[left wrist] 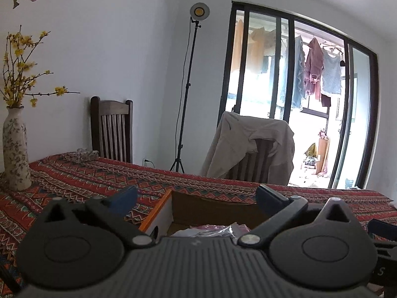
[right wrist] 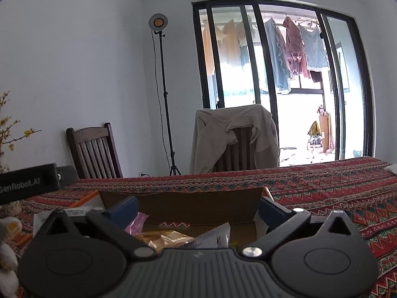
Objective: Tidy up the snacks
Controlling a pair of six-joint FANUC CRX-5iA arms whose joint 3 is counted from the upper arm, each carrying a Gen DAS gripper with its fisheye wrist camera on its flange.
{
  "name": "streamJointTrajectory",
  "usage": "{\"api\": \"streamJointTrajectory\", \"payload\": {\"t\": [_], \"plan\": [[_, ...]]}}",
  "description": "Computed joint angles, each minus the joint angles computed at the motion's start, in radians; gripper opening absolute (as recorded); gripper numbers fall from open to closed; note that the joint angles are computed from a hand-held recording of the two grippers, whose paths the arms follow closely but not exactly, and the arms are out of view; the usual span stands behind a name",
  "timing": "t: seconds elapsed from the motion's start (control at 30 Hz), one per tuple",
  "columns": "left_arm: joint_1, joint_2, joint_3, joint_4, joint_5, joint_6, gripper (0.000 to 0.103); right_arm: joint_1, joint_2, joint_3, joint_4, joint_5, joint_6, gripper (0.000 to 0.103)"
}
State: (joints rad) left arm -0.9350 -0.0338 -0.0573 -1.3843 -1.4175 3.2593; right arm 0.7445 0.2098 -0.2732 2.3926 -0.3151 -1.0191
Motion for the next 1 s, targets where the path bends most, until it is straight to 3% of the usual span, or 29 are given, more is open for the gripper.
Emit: {"api": "streamJointTrajectory", "payload": {"t": [0.43, 0.77, 1.0], "plan": [[-0.052, -0.042, 0.006, -0.004, -0.023, 0.004, 0.103, 0.002, -0.02, -0.012, -0.009, -0.018, -0.012, 0.103], [-0.131, -0.099, 0.007, -0.002, -0.08, -0.007, 0.103, 0.059, -0.1, -0.059, -0.183, -0.055, 0.132, 0.103], [-0.222, -0.11, -0.003, 0.002, -0.181, -0.042, 0.103, 0.116, -0.169, -0.133, -0.317, -0.083, 0.253, 0.103]]}}
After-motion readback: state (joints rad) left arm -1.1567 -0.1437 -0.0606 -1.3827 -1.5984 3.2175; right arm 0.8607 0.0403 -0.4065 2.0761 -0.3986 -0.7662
